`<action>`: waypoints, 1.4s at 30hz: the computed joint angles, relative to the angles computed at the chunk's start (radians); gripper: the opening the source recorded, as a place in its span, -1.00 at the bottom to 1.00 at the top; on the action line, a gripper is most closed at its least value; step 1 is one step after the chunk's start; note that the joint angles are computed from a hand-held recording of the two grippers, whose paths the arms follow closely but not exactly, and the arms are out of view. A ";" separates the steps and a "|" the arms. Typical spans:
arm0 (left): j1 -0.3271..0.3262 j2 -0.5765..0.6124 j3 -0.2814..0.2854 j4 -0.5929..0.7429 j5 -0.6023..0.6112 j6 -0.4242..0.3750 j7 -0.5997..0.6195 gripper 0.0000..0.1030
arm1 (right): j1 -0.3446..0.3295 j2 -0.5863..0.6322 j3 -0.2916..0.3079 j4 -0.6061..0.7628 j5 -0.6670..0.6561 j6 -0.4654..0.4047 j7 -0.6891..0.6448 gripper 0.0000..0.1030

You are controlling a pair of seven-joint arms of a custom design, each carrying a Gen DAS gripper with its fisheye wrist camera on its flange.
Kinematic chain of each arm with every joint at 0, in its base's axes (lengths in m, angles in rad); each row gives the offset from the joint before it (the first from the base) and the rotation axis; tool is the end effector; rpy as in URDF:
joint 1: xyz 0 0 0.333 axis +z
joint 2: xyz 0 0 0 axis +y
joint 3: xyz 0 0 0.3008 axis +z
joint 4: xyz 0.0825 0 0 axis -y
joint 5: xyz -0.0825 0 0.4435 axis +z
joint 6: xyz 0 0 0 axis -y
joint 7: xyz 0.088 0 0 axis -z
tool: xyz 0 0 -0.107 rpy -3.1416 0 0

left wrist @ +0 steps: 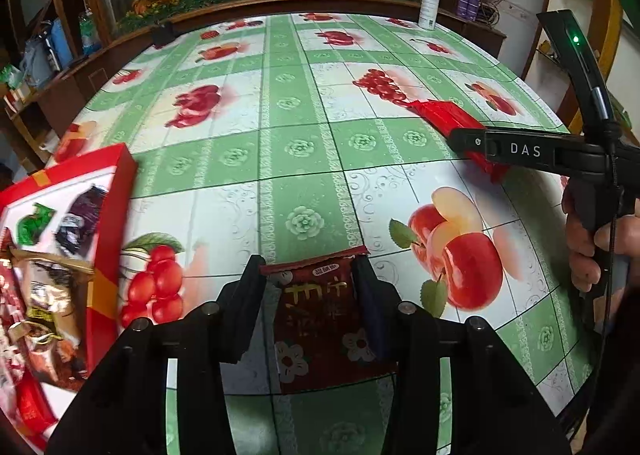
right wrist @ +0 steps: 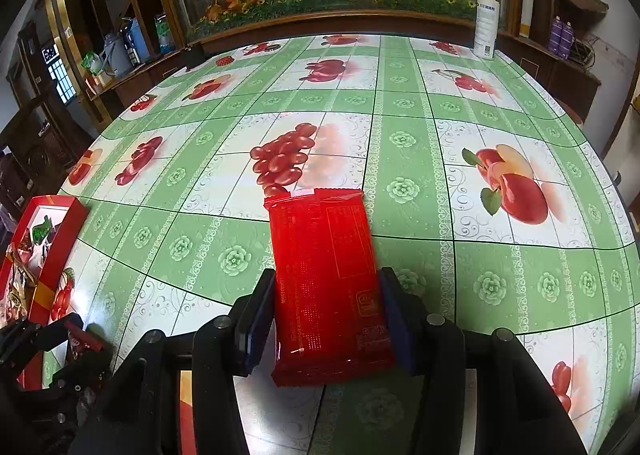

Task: Organize snacks
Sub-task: 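Lift and carry the flowered packet and red packet over the red box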

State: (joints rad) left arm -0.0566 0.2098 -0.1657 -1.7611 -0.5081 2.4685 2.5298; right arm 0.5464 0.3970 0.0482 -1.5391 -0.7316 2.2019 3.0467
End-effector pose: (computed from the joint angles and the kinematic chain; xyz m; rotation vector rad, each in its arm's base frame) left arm 0.6961 -0.1491 0.4629 -0.9740 2.5744 -0.8537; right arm 0.6385 0.3985 0.4251 -1.3217 2.2889 -0.7434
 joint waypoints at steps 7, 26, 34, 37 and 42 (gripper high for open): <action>-0.004 -0.057 -0.003 -0.070 -0.027 0.150 0.038 -0.18 | 0.006 0.006 -0.002 0.008 -0.010 -0.018 -0.007 0.01; 0.045 -0.056 0.017 -0.045 -0.142 0.233 0.066 -0.18 | -0.028 -0.087 -0.018 -0.189 -0.134 0.451 0.377 -0.01; 0.079 -0.045 0.030 -0.025 -0.154 0.214 0.041 -0.17 | 0.051 -0.010 -0.072 -0.088 -0.348 0.576 0.545 -0.01; 0.091 -0.047 0.032 -0.025 -0.168 0.217 0.044 -0.17 | 0.088 0.012 -0.101 -0.044 -0.459 0.598 0.613 -0.01; 0.107 -0.048 0.040 -0.026 -0.179 0.221 0.039 -0.17 | 0.103 0.070 -0.098 0.041 -0.495 0.623 0.589 -0.01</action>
